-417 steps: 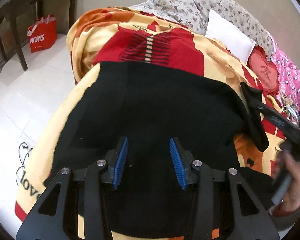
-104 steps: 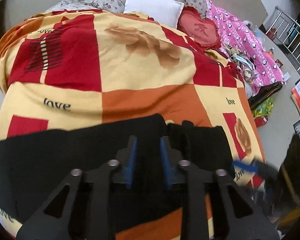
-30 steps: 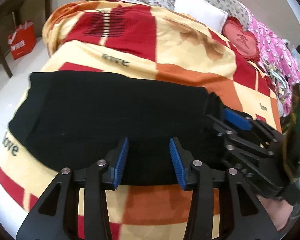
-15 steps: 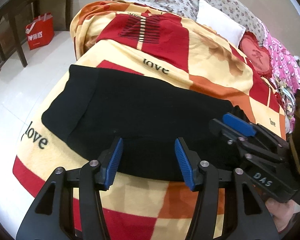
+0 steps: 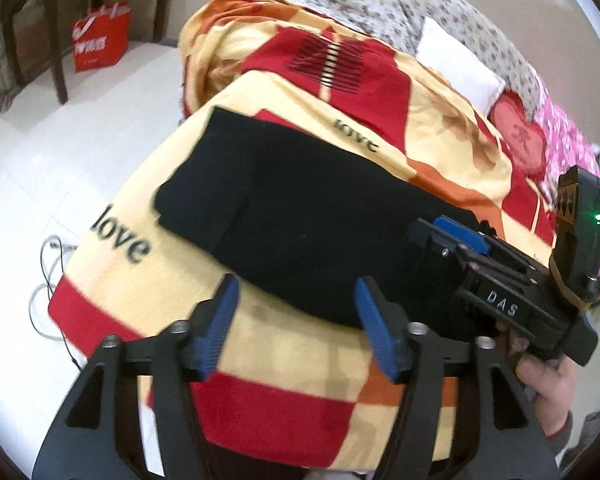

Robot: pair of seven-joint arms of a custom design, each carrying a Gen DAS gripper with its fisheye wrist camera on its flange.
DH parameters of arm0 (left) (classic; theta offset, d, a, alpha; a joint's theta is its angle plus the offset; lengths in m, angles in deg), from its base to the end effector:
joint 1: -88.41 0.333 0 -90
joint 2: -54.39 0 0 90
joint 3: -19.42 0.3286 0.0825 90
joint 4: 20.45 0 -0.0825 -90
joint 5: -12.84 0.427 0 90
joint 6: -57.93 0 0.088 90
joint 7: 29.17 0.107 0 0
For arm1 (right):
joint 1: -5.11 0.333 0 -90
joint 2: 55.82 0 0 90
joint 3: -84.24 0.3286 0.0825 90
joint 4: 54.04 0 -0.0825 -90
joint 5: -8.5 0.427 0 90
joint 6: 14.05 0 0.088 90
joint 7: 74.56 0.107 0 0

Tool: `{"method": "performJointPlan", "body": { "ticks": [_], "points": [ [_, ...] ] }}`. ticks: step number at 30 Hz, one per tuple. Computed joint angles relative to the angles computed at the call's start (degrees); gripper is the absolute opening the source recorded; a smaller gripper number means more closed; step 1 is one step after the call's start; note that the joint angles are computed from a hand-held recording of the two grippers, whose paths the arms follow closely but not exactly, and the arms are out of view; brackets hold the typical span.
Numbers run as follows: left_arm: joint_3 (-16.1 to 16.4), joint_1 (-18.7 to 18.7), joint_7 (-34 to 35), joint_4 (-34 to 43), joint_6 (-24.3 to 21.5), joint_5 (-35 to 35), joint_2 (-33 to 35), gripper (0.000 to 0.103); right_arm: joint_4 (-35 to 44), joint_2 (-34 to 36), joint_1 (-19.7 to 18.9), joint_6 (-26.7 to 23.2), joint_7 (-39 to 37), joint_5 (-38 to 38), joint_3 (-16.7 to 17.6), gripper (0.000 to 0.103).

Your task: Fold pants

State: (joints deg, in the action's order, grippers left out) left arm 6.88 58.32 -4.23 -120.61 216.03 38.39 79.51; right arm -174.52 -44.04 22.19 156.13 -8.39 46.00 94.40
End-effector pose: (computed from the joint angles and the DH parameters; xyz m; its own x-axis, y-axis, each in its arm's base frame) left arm 0.5450 -0.5002 0.3789 -0.0183 -0.9370 0.3487 -0.8747 -0.1540 -0.4596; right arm 0.5940 0.2547 0.3714 0.3377 -0.9047 -0.2598 -0.7904 -0.1227 -0.6001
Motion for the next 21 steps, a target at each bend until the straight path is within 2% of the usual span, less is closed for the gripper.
{"method": "performJointPlan", "body": {
  "ticks": [4,8,19,21],
  "points": [
    [-0.22,1.52,-1.53,-3.50,2.11,-2.28,-1.52,0.066,3.06,1.89,-0.59,-0.77,-3.95,1.32,1.44,0.049],
    [-0.66,2.66,-2.88,-4.90,3.17,-4.31,-1.68,0.066,7.75,4.86,-0.08,-3.21,-4.96,-0.42,1.36,0.049],
    [0.90,2.09,-6.57,-2.52,3.22,-3.75,0.39,0.066,23.93,15.88,1.80,-11.59,-5.33,-8.62,0.72,0.050],
    [0.95,1.94,-6.47,-1.72,3.03,-3.41,0.91,0.071,27.35,18.12,2.04,-14.17,-6.19,-10.27,0.69,0.051]
  ]
}}
